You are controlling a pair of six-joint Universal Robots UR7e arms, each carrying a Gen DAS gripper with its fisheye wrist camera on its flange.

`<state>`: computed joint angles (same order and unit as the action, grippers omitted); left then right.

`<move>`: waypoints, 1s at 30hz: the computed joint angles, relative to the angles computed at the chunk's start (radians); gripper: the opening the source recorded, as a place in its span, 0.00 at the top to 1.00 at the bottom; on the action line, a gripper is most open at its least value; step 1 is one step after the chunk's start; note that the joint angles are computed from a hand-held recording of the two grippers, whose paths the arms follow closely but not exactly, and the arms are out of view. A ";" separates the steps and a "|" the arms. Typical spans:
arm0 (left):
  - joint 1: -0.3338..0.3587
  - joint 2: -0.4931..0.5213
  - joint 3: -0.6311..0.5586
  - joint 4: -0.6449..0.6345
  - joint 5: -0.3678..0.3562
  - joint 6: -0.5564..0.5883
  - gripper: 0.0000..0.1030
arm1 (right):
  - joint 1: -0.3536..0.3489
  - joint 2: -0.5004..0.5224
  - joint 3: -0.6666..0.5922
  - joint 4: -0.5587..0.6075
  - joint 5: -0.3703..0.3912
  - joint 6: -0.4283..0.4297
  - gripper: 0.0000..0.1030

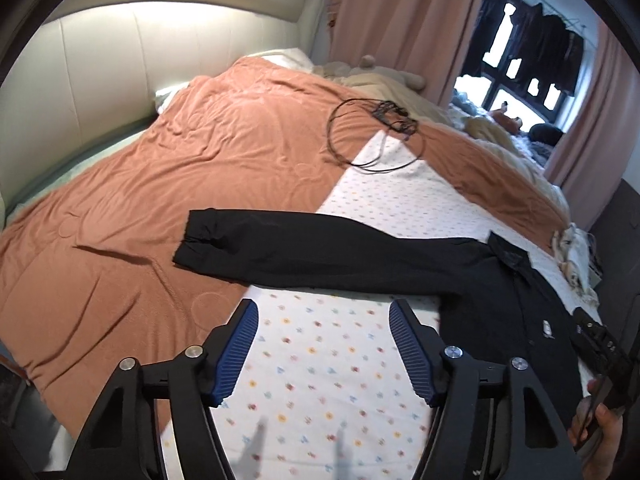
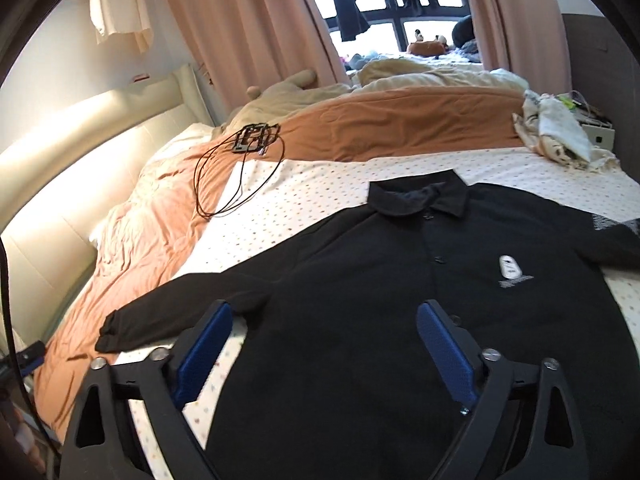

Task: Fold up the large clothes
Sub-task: 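Move both tools toward the black shirt's sleeves, then grasp the sleeve cuff with the left gripper and lift it over the shirt body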

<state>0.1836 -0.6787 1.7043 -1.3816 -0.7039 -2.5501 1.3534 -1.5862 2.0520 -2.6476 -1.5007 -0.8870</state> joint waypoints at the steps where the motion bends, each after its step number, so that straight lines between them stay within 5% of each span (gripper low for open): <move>1: 0.011 -0.015 0.023 -0.011 0.001 -0.004 0.34 | 0.006 0.011 -0.003 0.001 -0.006 0.006 0.12; 5: 0.054 -0.065 0.098 -0.072 -0.007 -0.005 0.35 | 0.030 0.081 -0.024 -0.028 -0.044 0.030 0.14; 9: 0.103 -0.115 0.200 -0.198 -0.003 -0.009 0.35 | 0.044 0.151 -0.063 -0.026 -0.085 0.044 0.30; 18: 0.230 -0.174 0.378 -0.481 -0.041 0.063 0.35 | 0.065 0.278 -0.134 -0.015 -0.149 0.080 0.37; 26: 0.306 -0.222 0.453 -0.562 -0.023 0.068 0.35 | 0.081 0.385 -0.182 0.045 -0.165 0.135 0.38; 27: 0.310 -0.221 0.445 -0.536 -0.016 0.062 0.38 | 0.084 0.395 -0.179 0.045 -0.170 0.126 0.38; 30: 0.334 -0.217 0.390 -0.408 -0.059 0.047 0.84 | 0.097 0.446 -0.187 0.078 -0.246 0.100 0.38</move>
